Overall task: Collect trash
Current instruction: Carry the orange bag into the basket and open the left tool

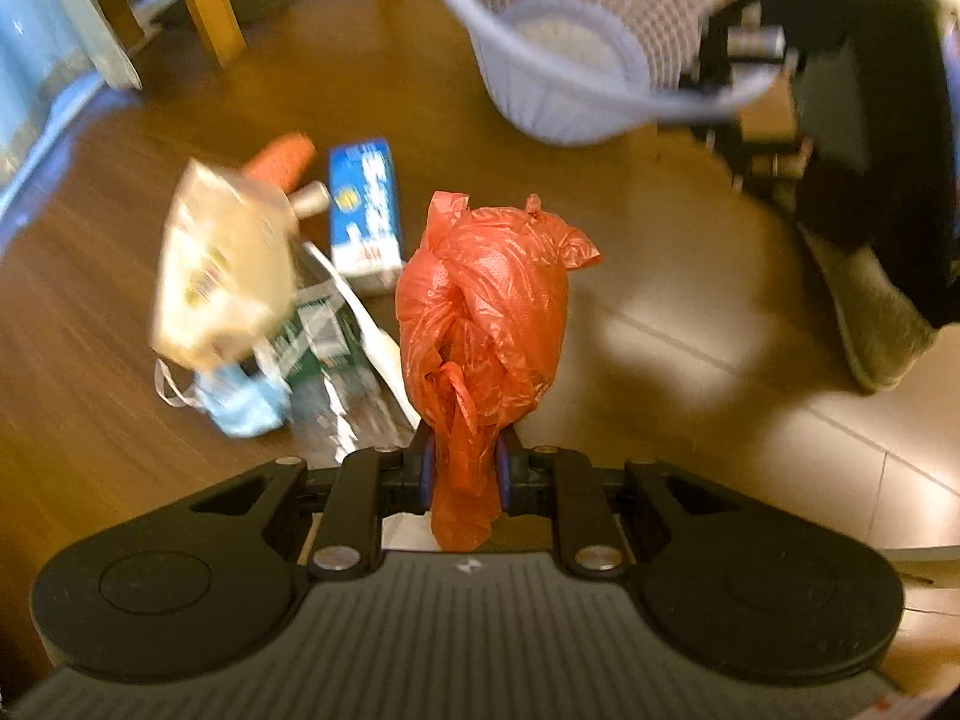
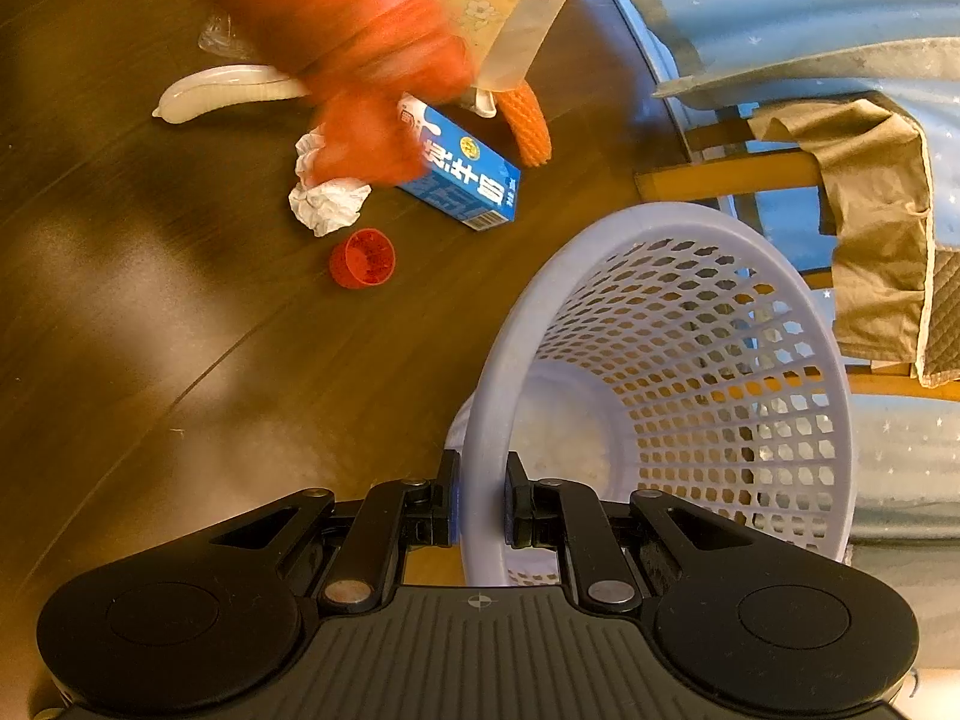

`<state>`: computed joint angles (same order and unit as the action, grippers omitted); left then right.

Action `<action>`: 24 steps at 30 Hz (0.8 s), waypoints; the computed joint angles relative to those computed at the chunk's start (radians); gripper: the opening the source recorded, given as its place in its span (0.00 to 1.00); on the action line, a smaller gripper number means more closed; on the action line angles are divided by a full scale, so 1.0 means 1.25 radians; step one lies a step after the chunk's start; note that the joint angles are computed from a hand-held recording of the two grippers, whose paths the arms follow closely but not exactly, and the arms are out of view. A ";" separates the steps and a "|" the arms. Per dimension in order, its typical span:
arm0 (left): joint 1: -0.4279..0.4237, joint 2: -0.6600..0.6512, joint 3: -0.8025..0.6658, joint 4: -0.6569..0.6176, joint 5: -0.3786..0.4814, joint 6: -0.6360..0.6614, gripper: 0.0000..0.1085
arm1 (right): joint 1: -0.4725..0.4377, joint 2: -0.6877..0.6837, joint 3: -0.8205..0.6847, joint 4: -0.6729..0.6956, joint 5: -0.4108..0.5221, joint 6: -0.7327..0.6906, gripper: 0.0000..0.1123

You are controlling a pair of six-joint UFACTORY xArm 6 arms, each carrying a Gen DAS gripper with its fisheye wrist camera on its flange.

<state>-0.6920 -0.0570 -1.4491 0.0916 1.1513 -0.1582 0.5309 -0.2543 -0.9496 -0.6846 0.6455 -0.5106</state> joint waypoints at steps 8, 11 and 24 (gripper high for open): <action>0.026 0.048 -0.172 -0.004 0.060 0.045 0.14 | 0.005 0.001 0.000 -0.003 0.005 -0.013 0.09; 0.023 0.083 -0.247 -0.012 0.071 0.045 0.14 | 0.005 0.001 0.001 -0.007 0.007 -0.020 0.09; 0.017 0.355 -0.624 -0.061 0.102 0.085 0.14 | 0.016 -0.018 0.015 0.011 0.023 -0.046 0.08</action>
